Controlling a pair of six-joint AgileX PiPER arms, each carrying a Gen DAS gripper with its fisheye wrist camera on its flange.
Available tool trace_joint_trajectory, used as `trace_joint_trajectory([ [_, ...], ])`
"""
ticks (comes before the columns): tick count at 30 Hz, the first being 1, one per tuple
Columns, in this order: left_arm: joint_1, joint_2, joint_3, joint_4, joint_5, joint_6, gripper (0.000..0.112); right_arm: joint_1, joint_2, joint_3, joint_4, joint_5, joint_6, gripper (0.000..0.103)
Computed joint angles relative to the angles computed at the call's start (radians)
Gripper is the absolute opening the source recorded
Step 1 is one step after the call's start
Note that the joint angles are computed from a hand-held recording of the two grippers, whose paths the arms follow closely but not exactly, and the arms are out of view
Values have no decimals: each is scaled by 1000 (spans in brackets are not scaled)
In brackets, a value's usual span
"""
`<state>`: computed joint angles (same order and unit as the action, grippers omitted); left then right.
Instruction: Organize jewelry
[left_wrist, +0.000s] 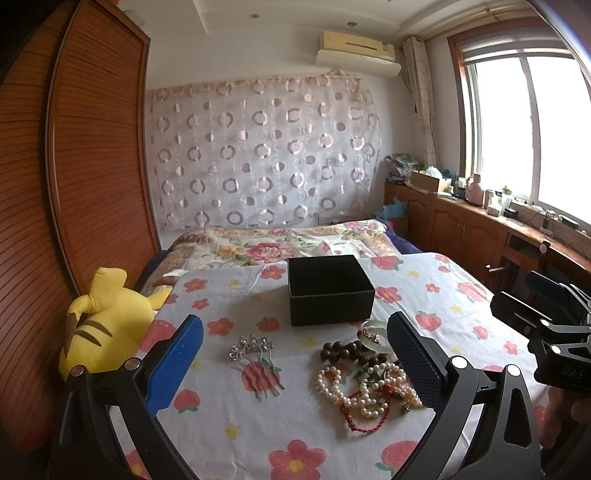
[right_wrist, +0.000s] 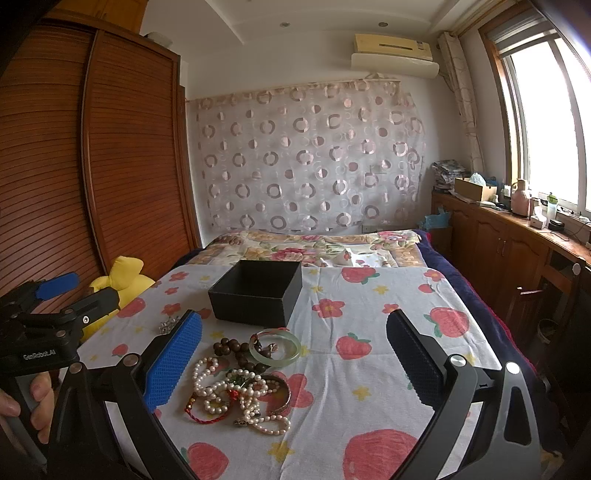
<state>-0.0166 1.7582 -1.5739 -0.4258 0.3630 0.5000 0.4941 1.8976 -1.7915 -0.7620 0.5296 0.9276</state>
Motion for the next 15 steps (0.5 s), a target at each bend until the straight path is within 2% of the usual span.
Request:
trace_joint_trajectory([
  [2,-8,9,-79,84,63,-91,97,0,2,-3,4,2,-3,101],
  [6,-6,16,-119,117,102,-128,97,6,15,-19,18,13,-16,101],
  [8,14,-1,-47,56,75,-57,97,6,18,-16,29,12,-21,101],
  [11,8,23,-31,63,43,-60,97,-2,56,-55,55,12,-46,101],
  [15,22,59,-61,58,72,-53,97,-20,59,-44,133,-27,-118,101],
])
